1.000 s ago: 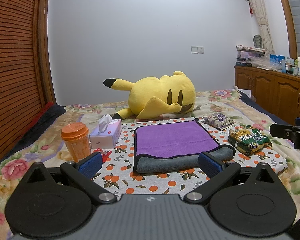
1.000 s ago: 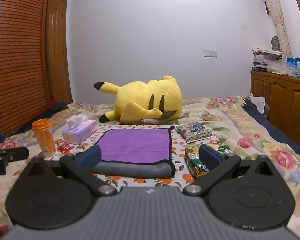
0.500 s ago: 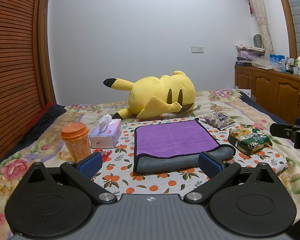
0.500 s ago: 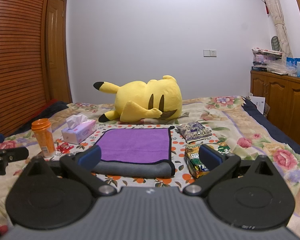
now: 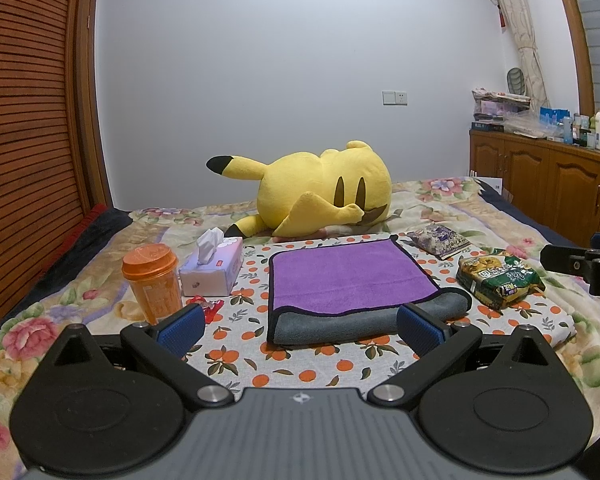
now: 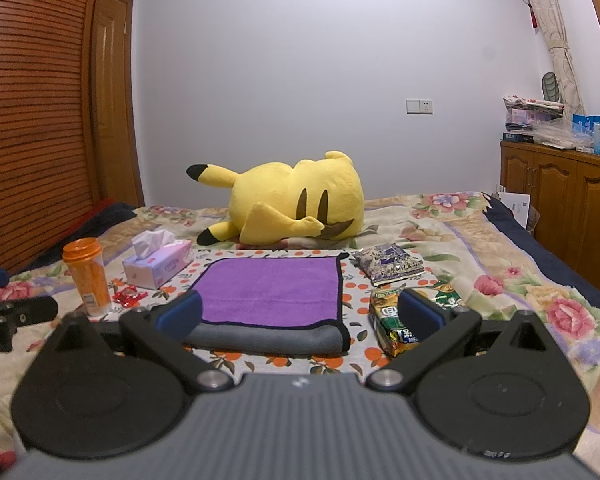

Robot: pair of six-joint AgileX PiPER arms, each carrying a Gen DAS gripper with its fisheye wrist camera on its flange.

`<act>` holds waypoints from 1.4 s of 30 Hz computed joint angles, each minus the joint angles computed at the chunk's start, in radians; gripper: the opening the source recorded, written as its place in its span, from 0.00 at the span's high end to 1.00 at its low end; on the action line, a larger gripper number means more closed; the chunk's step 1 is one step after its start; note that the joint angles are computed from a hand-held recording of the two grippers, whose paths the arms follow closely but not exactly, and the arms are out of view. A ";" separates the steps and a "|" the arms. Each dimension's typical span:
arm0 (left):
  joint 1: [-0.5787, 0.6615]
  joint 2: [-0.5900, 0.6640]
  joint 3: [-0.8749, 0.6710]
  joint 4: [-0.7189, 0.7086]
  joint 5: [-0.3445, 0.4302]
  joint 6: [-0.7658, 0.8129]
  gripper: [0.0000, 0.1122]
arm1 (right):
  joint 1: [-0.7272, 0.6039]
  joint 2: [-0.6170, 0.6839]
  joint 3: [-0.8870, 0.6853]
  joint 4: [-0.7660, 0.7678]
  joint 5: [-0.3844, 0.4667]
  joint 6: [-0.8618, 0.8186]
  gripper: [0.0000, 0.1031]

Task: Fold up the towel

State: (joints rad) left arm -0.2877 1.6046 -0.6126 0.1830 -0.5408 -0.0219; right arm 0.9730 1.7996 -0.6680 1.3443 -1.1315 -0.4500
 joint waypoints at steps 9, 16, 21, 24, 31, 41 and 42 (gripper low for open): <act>0.000 0.000 0.000 0.001 0.001 0.000 0.08 | 0.000 0.000 -0.001 0.001 0.001 0.000 0.00; 0.016 0.013 0.008 0.022 -0.013 -0.007 0.08 | -0.003 0.000 -0.001 -0.002 0.004 0.000 0.00; -0.003 0.034 -0.014 0.004 0.026 0.014 0.08 | -0.004 0.001 0.007 -0.002 0.007 0.010 0.00; -0.010 0.037 -0.035 0.022 0.067 0.003 0.08 | -0.012 0.009 0.002 -0.004 0.018 0.009 0.00; -0.020 0.080 -0.103 0.082 0.140 -0.059 0.08 | -0.054 0.026 -0.031 -0.019 0.066 -0.036 0.00; 0.014 0.201 -0.302 0.433 0.265 -0.399 0.08 | -0.172 0.049 -0.095 -0.068 0.149 -0.137 0.00; 0.018 0.216 -0.323 0.464 0.274 -0.431 0.08 | -0.191 0.051 -0.101 -0.080 0.168 -0.137 0.00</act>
